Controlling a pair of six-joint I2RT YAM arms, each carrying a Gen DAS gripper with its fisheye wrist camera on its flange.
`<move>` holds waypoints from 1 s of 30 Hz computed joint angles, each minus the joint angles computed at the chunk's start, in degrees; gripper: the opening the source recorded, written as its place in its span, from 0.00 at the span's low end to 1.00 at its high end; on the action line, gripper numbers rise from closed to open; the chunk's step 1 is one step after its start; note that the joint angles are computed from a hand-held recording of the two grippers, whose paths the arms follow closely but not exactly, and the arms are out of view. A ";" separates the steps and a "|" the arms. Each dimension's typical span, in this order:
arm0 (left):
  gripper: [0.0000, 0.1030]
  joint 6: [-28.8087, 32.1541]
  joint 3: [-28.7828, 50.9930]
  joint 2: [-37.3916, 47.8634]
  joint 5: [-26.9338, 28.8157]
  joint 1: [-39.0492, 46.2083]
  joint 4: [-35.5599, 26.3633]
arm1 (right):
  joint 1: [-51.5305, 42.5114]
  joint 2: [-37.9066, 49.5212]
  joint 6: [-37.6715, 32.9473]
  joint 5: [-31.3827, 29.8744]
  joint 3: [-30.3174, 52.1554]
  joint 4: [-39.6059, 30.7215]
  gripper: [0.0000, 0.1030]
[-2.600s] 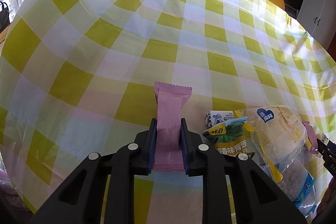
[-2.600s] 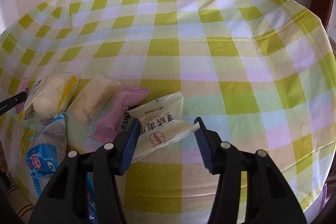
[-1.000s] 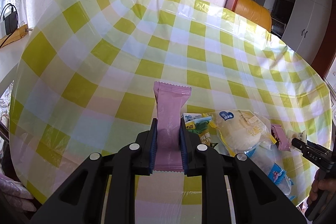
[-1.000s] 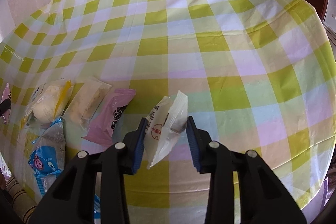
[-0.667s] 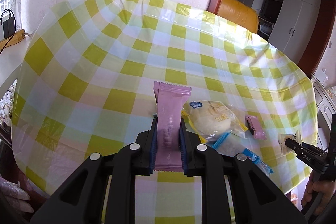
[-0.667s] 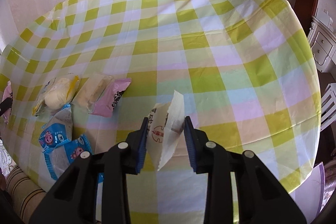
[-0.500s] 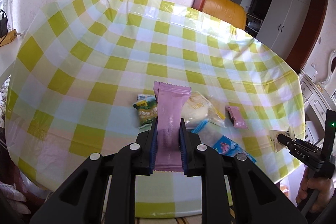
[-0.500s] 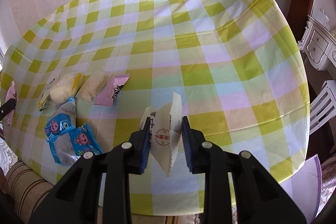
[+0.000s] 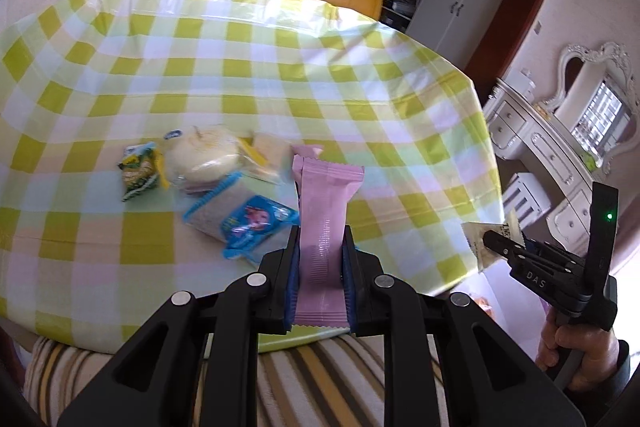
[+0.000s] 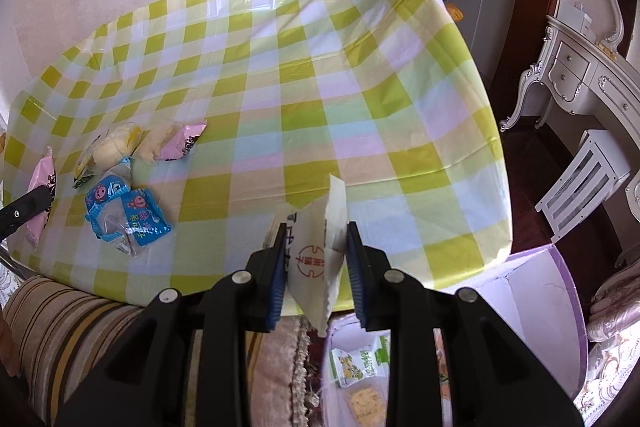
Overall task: Organize snacks
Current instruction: 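Carry both snacks to the white box and open both tools over it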
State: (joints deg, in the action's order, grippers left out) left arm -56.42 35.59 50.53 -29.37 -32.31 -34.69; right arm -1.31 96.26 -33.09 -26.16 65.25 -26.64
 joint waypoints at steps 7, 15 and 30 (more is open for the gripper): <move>0.18 1.99 6.39 14.62 4.96 -7.14 9.92 | -7.77 -0.74 -3.76 -0.79 0.19 -2.04 0.27; 0.18 5.48 14.81 29.85 13.84 -10.43 17.71 | -16.19 2.71 -7.05 -0.93 2.33 -3.43 0.27; 0.21 10.21 25.90 43.41 21.54 -13.56 20.75 | -25.19 9.22 -8.24 4.73 5.88 -2.45 0.28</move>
